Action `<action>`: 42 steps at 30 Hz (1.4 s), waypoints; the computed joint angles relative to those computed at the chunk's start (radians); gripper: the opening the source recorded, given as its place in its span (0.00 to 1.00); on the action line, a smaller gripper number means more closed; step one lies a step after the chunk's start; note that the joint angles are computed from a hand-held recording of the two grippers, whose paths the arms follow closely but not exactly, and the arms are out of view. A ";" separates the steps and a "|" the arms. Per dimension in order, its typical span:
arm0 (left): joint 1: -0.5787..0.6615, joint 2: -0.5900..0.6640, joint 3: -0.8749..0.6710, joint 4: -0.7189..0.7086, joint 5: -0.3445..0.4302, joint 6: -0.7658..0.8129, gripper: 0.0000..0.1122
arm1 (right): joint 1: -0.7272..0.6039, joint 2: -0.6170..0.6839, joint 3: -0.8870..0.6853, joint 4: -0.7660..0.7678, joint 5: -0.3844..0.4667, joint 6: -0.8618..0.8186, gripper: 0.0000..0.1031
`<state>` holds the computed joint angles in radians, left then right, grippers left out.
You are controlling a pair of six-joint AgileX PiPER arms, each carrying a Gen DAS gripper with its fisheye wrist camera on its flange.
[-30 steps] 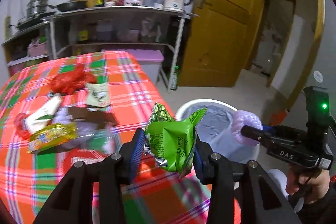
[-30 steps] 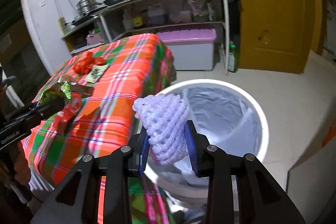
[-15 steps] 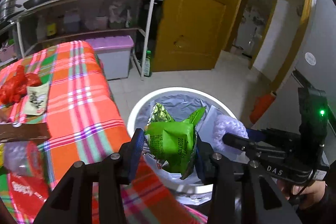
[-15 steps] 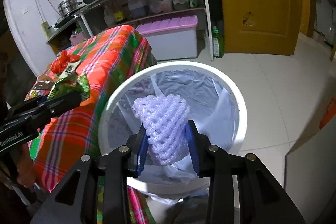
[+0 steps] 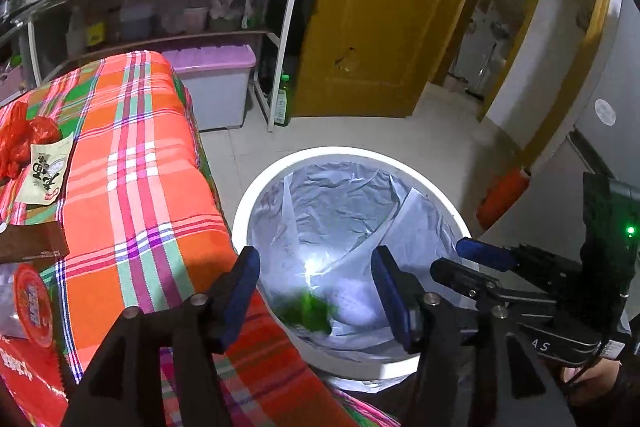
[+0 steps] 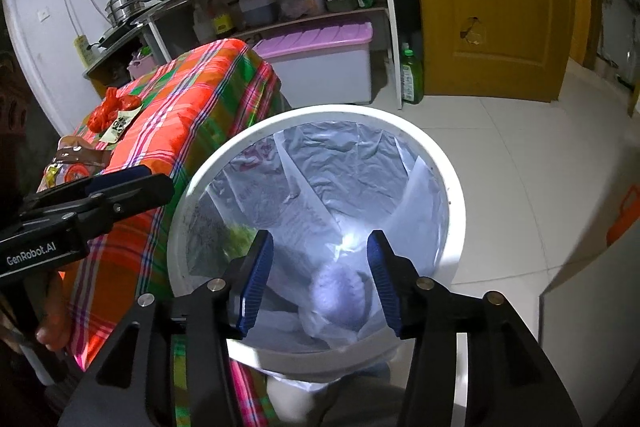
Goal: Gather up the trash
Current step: 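Carry both items over the bin and open both grippers to drop them, then move both tools back over the table toward the remaining trash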
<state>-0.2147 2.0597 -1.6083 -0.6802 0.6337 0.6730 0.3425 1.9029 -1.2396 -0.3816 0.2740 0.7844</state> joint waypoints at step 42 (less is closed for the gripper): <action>0.505 -0.470 0.558 -0.485 -0.081 0.581 0.51 | 0.306 0.038 -0.253 0.097 0.077 -0.215 0.52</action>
